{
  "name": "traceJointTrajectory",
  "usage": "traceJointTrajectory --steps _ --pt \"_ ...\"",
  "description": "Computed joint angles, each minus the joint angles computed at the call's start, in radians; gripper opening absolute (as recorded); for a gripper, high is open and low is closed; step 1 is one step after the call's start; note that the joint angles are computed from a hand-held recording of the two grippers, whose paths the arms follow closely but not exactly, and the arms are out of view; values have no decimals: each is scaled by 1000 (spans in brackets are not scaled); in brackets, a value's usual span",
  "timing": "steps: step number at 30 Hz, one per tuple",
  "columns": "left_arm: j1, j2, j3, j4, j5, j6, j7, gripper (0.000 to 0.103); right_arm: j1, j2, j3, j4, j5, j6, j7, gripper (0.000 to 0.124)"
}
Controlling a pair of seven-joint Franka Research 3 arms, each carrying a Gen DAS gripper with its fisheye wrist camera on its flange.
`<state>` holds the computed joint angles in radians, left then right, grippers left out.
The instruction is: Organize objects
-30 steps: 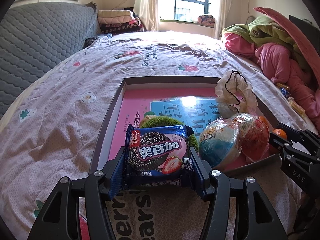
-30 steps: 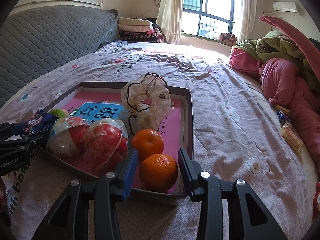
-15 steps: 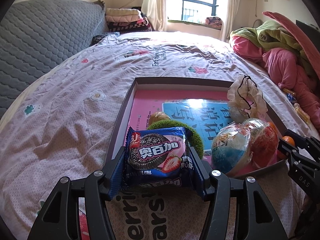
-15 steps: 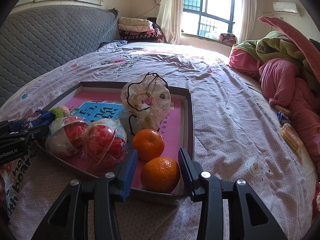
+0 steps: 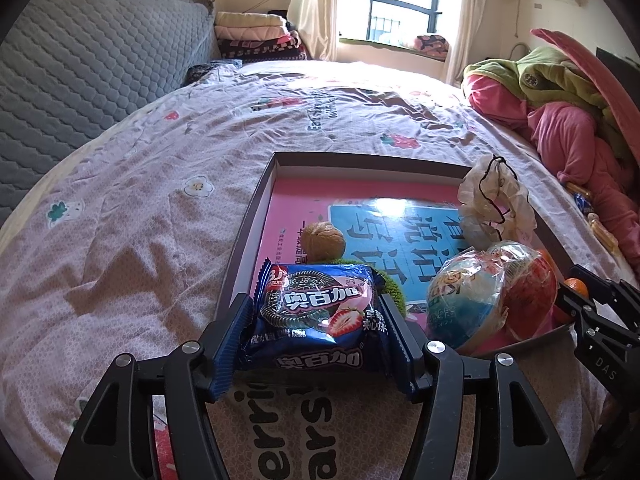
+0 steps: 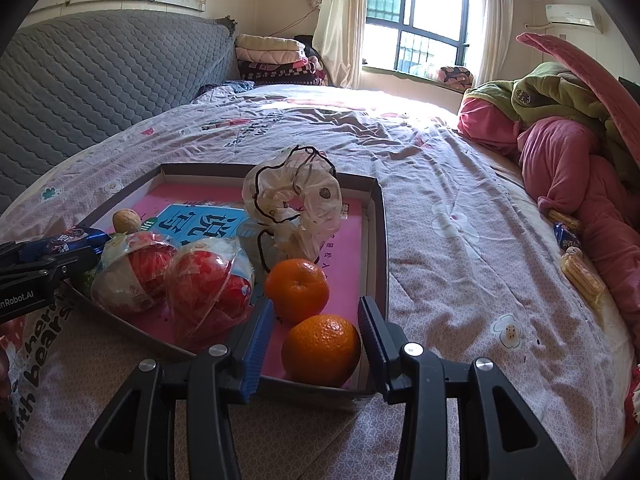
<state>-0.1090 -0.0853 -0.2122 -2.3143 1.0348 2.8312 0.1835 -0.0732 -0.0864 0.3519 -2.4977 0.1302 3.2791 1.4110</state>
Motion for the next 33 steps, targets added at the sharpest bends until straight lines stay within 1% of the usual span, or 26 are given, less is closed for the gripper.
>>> traceJointTrajectory --steps 6,10,11,12,14,16,17,18,20,22,25,28,29,30,31,33 --pt "1 -2 -1 2 12 11 -13 65 -26 0 26 0 -3 2 5 45" --pt "1 5 1 12 6 12 -9 66 -26 -1 25 0 0 3 5 46" --pt "0 4 1 13 4 11 -7 66 -8 0 9 1 4 2 2 46" --pt "0 3 0 14 7 10 -11 66 -7 -1 9 2 5 0 2 46" --pt "0 -1 0 12 12 12 -16 66 -31 -4 31 1 0 1 10 46" --pt "0 -6 -3 13 19 5 -20 67 -34 -5 34 1 -1 3 13 47" --pt "1 -10 -5 12 29 2 -30 69 -27 -5 26 2 2 3 12 48" --pt "2 -13 -5 12 32 3 -33 70 -4 -6 5 1 7 3 9 48" --pt "2 -16 -6 11 28 3 -29 71 -4 -10 7 -1 14 9 6 50" --pt "2 -21 -8 12 29 -1 -31 71 17 -11 -12 0 25 8 -3 51" --pt "2 -27 -10 8 20 -1 -24 71 20 -13 -14 0 36 7 -11 52" --pt "2 -33 -14 8 17 -5 -22 71 11 -12 -3 0 43 9 -15 54" --pt "2 -35 -15 7 17 -3 -22 72 -16 -14 24 0 44 9 -13 57" --pt "2 -36 -16 7 16 -4 -22 72 -26 -16 33 1 45 6 -11 58" --pt "2 -38 -18 8 15 -8 -20 72 -22 -17 29 0 46 6 -9 60" --pt "0 -39 -20 7 8 -10 -15 72 8 -16 -3 1 49 4 -10 60"
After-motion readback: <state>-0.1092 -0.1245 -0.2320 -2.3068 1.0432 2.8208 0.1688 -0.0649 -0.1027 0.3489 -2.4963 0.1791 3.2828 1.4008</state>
